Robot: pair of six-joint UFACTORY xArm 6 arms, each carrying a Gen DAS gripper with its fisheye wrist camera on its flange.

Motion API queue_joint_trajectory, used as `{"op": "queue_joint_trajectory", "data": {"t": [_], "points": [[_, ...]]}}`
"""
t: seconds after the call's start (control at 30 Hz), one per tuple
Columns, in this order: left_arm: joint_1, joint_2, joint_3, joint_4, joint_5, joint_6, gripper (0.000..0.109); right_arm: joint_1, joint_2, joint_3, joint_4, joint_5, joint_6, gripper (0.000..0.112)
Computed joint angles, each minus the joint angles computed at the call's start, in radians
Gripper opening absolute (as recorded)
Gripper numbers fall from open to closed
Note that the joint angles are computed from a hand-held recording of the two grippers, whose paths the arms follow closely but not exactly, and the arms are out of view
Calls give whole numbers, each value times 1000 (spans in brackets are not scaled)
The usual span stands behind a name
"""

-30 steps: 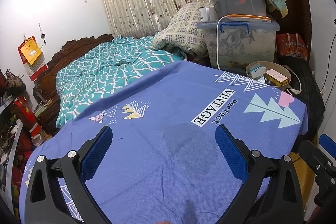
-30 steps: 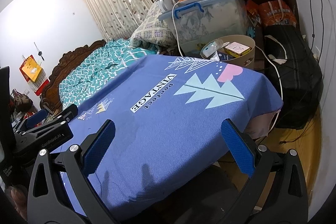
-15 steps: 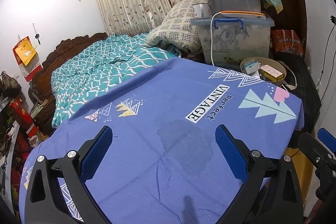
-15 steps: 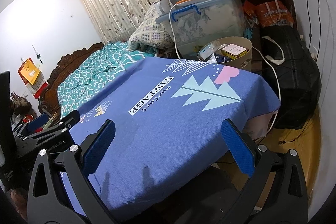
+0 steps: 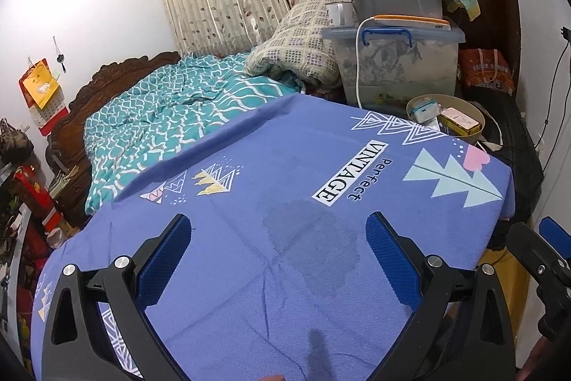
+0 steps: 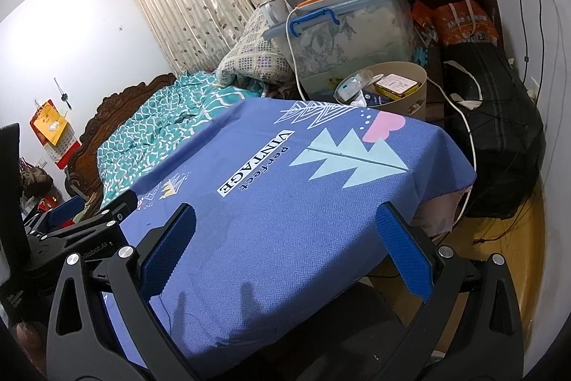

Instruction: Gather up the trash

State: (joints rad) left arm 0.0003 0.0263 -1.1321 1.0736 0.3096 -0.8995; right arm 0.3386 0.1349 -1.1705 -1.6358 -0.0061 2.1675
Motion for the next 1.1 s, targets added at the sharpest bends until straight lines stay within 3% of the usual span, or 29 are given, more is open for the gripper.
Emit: {"op": "queue_joint_trajectory", "data": {"t": [0.27, 0.6, 1.1], "points": [[-7, 1, 0, -25, 14, 22, 95, 0, -1, 0, -5, 2, 6, 100], [-12, 9, 3, -191, 14, 168, 94, 0, -2, -1, -36, 3, 38, 100], [-12, 8, 1, -148, 32, 127, 94, -2, -3, 1, -34, 1, 37, 100]]}}
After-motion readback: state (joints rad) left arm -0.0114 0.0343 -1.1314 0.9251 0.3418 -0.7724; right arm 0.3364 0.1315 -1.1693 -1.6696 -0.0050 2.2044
